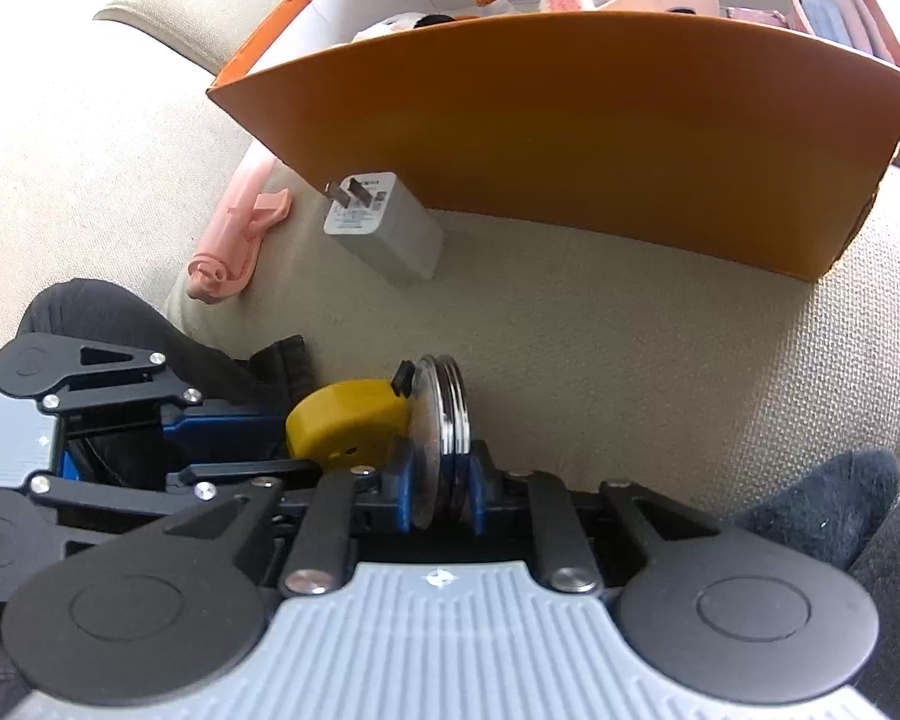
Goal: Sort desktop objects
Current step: 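Grasp the yellow tape measure with the left tool while the right tool grasps the round tin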
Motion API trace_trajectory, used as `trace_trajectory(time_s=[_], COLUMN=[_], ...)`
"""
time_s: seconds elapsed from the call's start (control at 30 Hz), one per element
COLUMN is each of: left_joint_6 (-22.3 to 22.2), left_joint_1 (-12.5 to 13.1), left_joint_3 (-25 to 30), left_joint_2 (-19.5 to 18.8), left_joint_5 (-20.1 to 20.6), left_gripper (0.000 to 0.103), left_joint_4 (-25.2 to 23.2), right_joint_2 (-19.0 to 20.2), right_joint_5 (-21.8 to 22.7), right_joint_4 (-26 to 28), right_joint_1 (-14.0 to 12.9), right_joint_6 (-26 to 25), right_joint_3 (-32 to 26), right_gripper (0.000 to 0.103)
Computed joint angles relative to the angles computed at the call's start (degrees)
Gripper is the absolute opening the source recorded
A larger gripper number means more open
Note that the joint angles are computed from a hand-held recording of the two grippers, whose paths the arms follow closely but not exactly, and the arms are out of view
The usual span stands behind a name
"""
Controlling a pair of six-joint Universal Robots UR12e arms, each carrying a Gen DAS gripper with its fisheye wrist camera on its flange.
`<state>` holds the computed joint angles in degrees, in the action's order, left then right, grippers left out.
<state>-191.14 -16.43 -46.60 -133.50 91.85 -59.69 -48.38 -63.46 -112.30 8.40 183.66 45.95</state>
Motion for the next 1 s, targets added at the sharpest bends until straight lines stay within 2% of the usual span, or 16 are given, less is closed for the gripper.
trace_trajectory(time_s=[0.1,0.4,0.63,0.77,0.87,0.93,1.0], left_joint_6=[0.3,-6.3,-8.9,-12.5,-17.2,-19.5,-20.1], left_joint_1=[-0.2,1.0,1.4,1.8,2.2,2.4,2.5], left_joint_3=[0.9,-4.0,-3.3,-3.4,-3.7,-2.9,-2.4], left_joint_2=[-0.8,0.9,0.3,0.0,0.0,-0.4,-0.7], left_joint_5=[1.1,-2.7,-1.9,-3.0,-3.7,-3.9,-3.9], left_gripper=[0.024,0.025,0.034,0.034,0.034,0.034,0.028], left_joint_4=[-1.6,4.9,4.8,6.3,7.4,6.4,6.2], right_joint_2=[0.0,-0.2,-0.2,-0.2,-0.3,-0.2,-0.2], right_joint_5=[-0.2,0.0,0.3,0.2,0.4,0.4,0.3], right_joint_4=[-0.3,-0.9,-1.3,-1.5,-1.7,-1.7,-1.7], right_joint_1=[0.3,0.1,0.1,0.1,0.0,0.0,0.1], right_joint_6=[-1.0,1.2,2.1,2.0,2.2,2.3,2.4], right_joint_3=[-0.1,0.6,0.8,0.8,1.0,1.0,0.9], right_gripper=[0.017,0.017,0.017,0.017,0.017,0.017,0.017])
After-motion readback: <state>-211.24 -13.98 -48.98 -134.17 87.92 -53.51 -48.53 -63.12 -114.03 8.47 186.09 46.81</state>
